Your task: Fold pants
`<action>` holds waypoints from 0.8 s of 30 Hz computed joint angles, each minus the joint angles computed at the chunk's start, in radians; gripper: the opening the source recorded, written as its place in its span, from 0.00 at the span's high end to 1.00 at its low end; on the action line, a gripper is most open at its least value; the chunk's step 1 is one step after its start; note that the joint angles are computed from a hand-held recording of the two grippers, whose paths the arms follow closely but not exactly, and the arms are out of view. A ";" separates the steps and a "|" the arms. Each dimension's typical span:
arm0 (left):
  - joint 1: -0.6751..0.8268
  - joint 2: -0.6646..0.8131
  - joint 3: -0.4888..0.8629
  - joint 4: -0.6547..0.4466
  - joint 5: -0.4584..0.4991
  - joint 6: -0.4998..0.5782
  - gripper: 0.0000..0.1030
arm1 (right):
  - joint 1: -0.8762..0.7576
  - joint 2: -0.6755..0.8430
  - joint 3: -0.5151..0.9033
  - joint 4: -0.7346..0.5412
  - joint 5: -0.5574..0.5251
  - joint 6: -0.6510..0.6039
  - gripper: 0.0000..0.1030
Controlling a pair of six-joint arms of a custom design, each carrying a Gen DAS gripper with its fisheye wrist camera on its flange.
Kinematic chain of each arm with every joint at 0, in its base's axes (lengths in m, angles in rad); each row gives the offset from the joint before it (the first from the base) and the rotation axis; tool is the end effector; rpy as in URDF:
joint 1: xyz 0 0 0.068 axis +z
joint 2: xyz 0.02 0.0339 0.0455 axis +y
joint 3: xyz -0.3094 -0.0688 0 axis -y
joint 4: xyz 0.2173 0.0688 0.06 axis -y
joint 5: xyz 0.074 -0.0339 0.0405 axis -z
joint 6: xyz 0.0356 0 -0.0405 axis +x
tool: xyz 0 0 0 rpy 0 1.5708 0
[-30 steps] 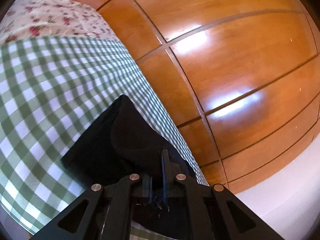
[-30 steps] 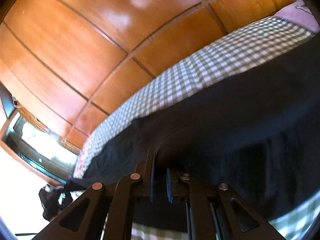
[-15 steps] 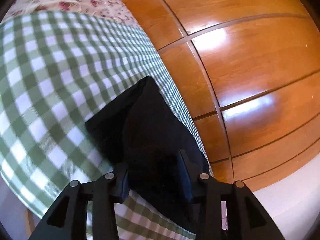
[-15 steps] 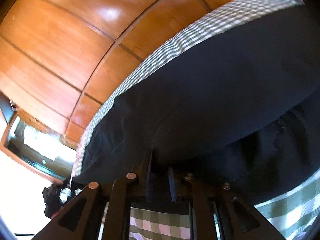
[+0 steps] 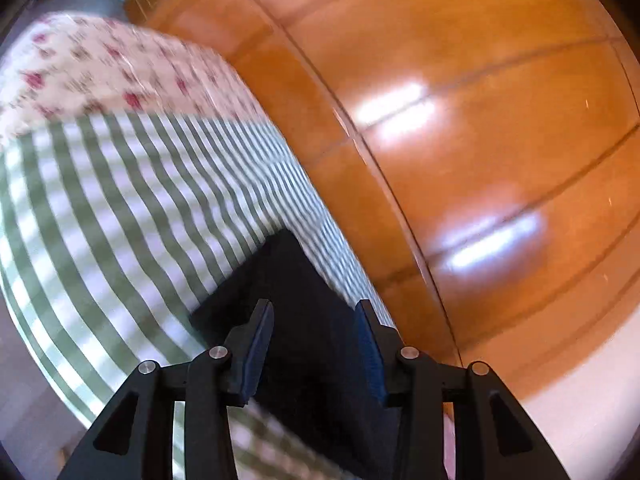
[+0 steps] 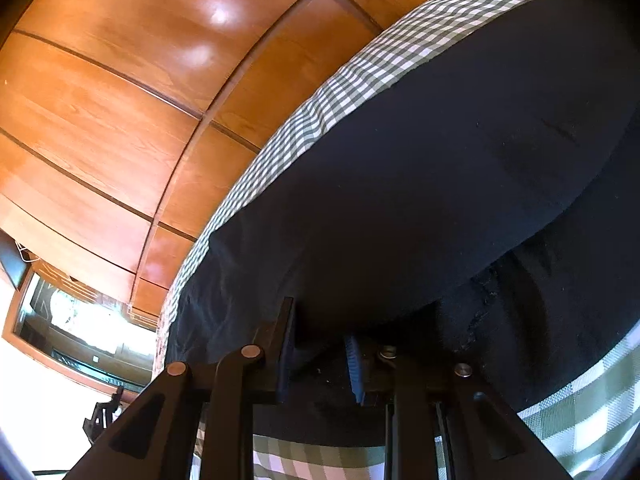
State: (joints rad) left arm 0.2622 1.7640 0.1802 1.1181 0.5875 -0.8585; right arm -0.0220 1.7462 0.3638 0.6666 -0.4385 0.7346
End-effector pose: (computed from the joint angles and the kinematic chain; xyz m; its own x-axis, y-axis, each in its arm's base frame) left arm 0.2265 0.0403 0.1525 -0.4822 -0.7817 -0.3956 -0.1566 0.5212 -0.8389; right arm 0.2541 0.0095 0.1462 -0.6882 0.6222 -0.3732 0.2168 0.6673 0.7125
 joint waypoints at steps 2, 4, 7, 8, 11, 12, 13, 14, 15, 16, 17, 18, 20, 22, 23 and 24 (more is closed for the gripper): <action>-0.045 0.004 0.008 -0.018 0.046 -0.007 0.59 | 0.001 0.008 0.005 0.004 0.000 0.010 0.77; -0.121 0.040 0.019 -0.017 0.067 -0.045 0.59 | 0.000 0.012 0.014 -0.004 -0.003 0.010 0.77; -0.218 0.112 0.077 -0.053 0.080 -0.081 0.57 | -0.002 0.009 0.018 -0.013 -0.004 0.014 0.77; -0.252 0.126 0.114 -0.108 0.055 -0.074 0.54 | -0.002 0.014 0.025 -0.016 -0.005 0.017 0.77; -0.289 0.158 0.185 -0.203 -0.013 -0.085 0.49 | -0.009 0.018 0.031 -0.025 -0.012 0.022 0.77; -0.285 0.180 0.188 -0.177 -0.029 -0.120 0.49 | -0.016 0.016 0.023 -0.020 -0.020 0.020 0.77; -0.281 0.203 0.182 -0.132 -0.036 -0.155 0.49 | -0.018 0.020 0.020 -0.012 -0.022 0.017 0.77; -0.269 0.227 0.181 -0.087 -0.032 -0.183 0.50 | -0.017 0.018 0.020 -0.017 -0.020 0.010 0.79; -0.254 0.254 0.184 -0.035 -0.027 -0.218 0.51 | -0.020 0.016 0.019 -0.022 -0.019 0.001 0.82; -0.244 0.265 0.184 -0.003 -0.026 -0.232 0.52 | -0.016 0.010 0.020 -0.035 -0.008 -0.006 0.85; -0.233 0.270 0.189 0.022 -0.028 -0.234 0.60 | -0.014 0.006 0.022 -0.047 0.000 -0.012 0.86; -0.221 0.257 0.201 0.008 -0.034 -0.209 0.65 | -0.014 0.004 0.023 -0.053 0.002 -0.014 0.87; -0.210 0.217 0.227 -0.067 -0.054 -0.140 0.81 | -0.017 -0.001 0.021 -0.054 -0.003 -0.007 0.88; -0.211 0.165 0.228 -0.114 -0.071 -0.043 0.90 | -0.015 -0.011 0.019 -0.053 -0.005 -0.013 0.90; -0.212 0.154 0.211 -0.086 -0.071 -0.017 0.92 | -0.010 -0.023 0.015 -0.051 0.002 -0.018 0.90; -0.214 0.132 0.175 -0.021 -0.074 0.015 0.92 | -0.006 -0.040 0.007 -0.044 0.006 -0.016 0.91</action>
State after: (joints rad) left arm 0.0477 1.8962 0.3556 1.0973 0.5131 -0.8431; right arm -0.0278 1.7057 0.3709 0.6231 -0.4327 0.7182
